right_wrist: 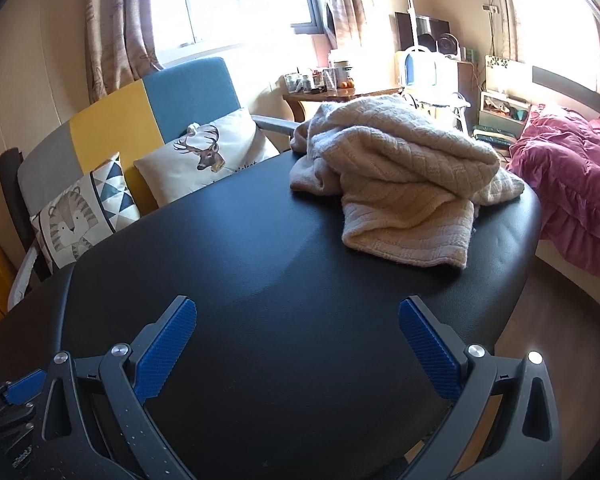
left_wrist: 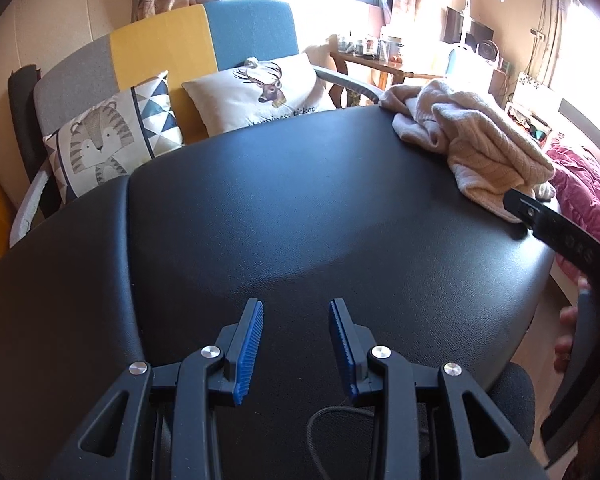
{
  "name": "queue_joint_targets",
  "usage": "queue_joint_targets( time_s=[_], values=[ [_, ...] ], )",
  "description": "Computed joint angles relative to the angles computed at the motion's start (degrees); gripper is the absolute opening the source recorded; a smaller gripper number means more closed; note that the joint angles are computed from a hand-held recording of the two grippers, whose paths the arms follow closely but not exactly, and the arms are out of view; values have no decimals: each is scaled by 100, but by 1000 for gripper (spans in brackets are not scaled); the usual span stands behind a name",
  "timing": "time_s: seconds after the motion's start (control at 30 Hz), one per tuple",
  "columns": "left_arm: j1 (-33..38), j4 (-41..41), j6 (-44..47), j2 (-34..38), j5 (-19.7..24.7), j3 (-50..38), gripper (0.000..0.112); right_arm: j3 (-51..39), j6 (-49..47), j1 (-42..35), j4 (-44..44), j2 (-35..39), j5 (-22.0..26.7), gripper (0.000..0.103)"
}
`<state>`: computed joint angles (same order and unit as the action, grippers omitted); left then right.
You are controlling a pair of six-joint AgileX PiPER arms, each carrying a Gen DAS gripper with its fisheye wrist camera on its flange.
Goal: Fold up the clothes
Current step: 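Grasp the cream sweater bundle with the right gripper and lift it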
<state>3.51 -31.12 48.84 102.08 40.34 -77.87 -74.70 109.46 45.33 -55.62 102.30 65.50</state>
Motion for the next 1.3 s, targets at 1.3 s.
queue_joint_targets(
  time_s=[1.3],
  values=[
    [-6, 1225, -923, 721, -386, -115, 35, -1162, -3499, -3799, 670, 1147, -1890, 103]
  ],
)
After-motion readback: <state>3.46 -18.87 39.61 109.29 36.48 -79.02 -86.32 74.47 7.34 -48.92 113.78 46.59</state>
